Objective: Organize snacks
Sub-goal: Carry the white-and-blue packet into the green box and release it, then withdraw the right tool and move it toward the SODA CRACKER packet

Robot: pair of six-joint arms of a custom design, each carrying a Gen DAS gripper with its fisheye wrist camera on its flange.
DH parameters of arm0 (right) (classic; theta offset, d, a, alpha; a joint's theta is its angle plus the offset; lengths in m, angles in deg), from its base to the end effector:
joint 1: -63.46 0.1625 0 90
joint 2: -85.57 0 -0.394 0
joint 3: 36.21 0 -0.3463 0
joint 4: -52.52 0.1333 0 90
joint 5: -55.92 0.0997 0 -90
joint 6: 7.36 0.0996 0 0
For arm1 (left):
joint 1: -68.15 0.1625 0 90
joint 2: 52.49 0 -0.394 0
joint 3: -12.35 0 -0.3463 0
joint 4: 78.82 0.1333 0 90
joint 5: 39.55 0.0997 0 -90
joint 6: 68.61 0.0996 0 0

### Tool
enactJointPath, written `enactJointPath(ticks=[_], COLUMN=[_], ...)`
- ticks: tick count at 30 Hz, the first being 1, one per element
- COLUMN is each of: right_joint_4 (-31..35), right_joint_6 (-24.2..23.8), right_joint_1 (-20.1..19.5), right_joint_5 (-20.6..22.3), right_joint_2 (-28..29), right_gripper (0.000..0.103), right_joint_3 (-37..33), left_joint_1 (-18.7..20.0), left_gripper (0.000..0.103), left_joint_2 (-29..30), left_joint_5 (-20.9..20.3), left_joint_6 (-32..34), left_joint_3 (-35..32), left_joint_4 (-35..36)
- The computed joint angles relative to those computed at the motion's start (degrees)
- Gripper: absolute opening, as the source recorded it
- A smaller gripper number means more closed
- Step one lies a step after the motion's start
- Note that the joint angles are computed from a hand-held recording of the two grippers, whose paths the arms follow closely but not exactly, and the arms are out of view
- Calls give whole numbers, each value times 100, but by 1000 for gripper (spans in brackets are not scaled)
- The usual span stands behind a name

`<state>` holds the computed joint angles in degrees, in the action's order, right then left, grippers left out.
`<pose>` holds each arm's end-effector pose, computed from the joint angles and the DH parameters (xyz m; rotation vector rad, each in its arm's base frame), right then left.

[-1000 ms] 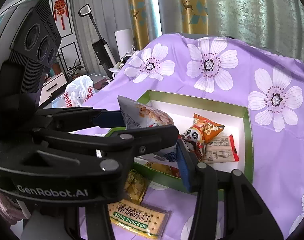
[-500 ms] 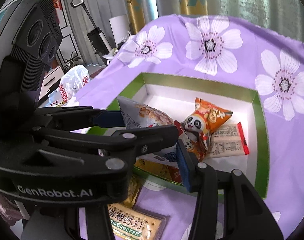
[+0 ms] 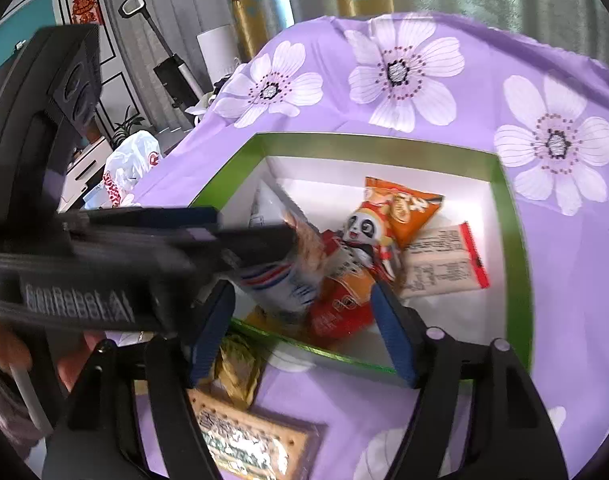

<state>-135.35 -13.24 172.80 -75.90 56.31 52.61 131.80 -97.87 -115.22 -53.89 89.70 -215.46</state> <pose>0.2762 -0.5850 0.0601 0.2081 -2.3550 0.9134 -0.1653 -0.6897 0.1915 0.9706 2.7244 -0.4072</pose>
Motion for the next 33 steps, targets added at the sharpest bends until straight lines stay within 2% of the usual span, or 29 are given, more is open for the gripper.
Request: enactJointPath(ticks=[2,8,15,21,27,33], right_joint_4=[-204,-715,-1245,-1297,-1407,-1469], right_joint_6=[5,130,422,862,1294,1558], right_joint_1=[27,122,277,451,605,692], right_joint_5=[20,-34,-226,-439,-437,-367], right_joint_2=[-92,-330,-606,-685,-676,-562], right_gripper=[76,76,77,77,77,77], right_joint_3=[201,713,1448,1923,2336,2552], left_joint_1=[30,82,138,190,208,193], left_gripper=[94,94,94,94,94,94], left_joint_2=[-111,-607,-1271,-1709,-2047,-2231], left_joint_5=[-8,149,264,149,14,52], left_joint_6=[-24,-47,-155,-386,-587,-729], left_joint_3=[14,336,1089,1739,2356,2841], left_joint_4=[-46,-455,-672,-606,-487,-373])
